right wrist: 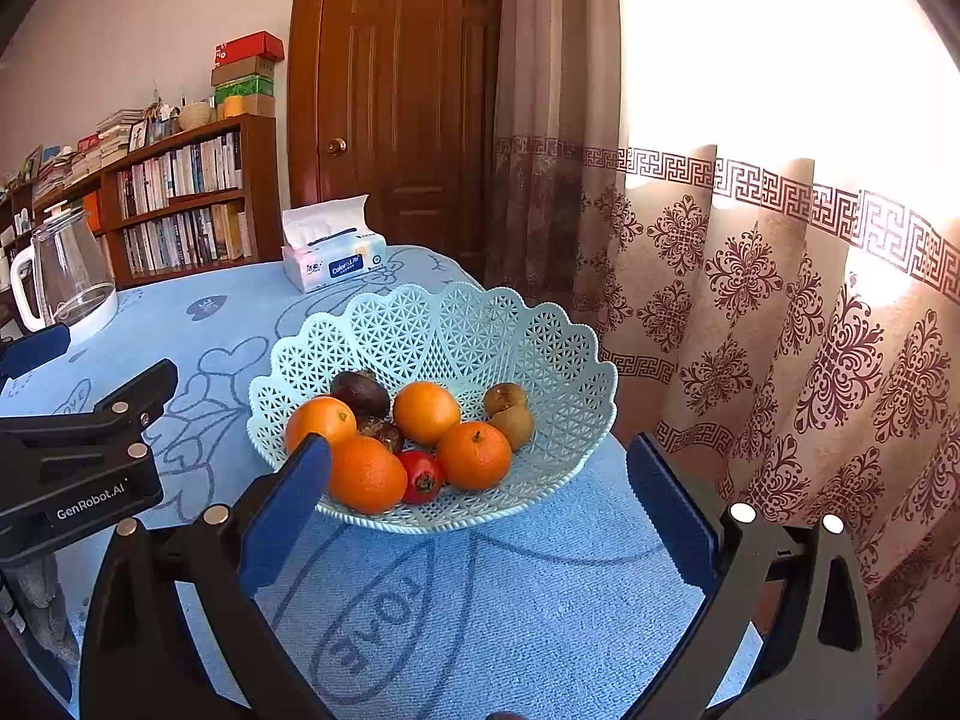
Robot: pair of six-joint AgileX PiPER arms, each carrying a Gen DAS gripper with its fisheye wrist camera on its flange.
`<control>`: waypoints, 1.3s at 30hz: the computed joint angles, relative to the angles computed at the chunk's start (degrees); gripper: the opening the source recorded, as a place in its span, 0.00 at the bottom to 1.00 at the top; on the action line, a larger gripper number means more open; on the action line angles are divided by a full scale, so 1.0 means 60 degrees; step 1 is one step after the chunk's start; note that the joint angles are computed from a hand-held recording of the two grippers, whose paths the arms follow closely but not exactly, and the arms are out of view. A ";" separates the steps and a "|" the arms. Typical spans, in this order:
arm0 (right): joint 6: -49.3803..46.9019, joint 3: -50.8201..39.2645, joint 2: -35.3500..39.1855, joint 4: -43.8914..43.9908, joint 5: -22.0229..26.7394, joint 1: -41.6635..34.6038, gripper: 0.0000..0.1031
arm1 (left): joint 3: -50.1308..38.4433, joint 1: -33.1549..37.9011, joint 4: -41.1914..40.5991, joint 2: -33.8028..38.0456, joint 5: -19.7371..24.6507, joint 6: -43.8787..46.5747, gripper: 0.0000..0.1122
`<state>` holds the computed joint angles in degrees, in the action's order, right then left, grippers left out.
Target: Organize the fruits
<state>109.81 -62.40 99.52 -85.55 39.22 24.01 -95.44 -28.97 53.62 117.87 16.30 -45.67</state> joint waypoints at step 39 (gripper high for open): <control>-0.0111 0.0029 -0.0003 -0.0062 -0.0208 0.0008 0.97 | 0.0101 0.0494 -0.2840 -0.0132 0.0876 0.2477 0.87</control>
